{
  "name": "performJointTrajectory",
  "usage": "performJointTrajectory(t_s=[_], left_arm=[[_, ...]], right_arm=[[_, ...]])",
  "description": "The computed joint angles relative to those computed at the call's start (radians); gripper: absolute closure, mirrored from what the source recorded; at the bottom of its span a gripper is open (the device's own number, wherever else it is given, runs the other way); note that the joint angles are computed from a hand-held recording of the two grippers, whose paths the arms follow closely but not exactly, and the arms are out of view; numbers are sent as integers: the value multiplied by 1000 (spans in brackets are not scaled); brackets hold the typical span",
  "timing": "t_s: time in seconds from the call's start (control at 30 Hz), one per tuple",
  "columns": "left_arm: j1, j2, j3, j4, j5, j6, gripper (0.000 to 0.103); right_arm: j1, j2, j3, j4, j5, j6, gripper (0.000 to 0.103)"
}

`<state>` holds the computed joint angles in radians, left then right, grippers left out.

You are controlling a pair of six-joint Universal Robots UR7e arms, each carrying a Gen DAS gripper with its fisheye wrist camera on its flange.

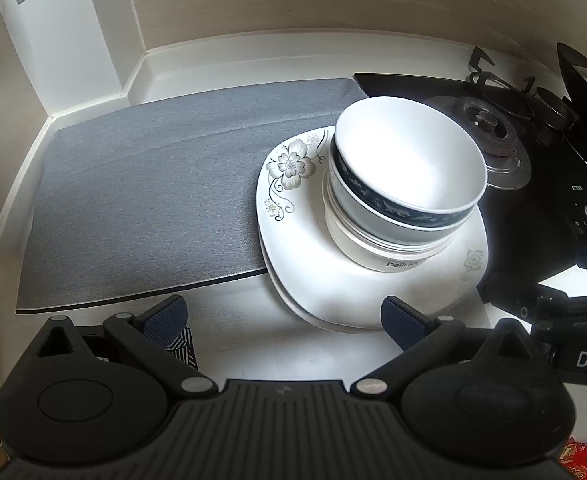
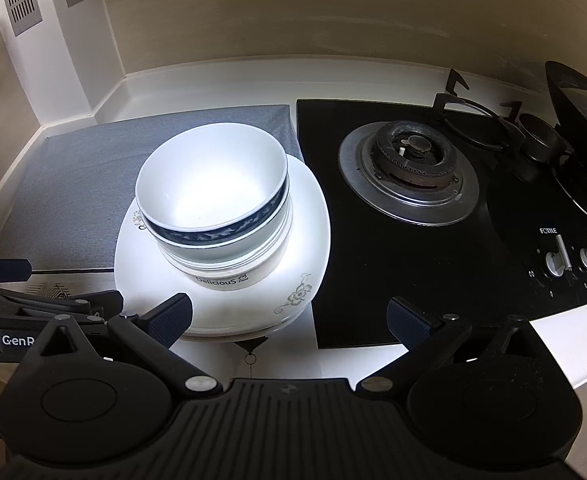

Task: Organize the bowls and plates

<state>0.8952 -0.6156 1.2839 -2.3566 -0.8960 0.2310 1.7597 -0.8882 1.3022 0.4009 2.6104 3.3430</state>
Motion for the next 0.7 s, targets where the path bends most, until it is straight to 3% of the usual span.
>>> performJointTrajectory(t_s=[0.7], left_arm=[[1,19,-17,-18,17,29,0]], right_arm=[[-9,24,-39,30,10,10,0]])
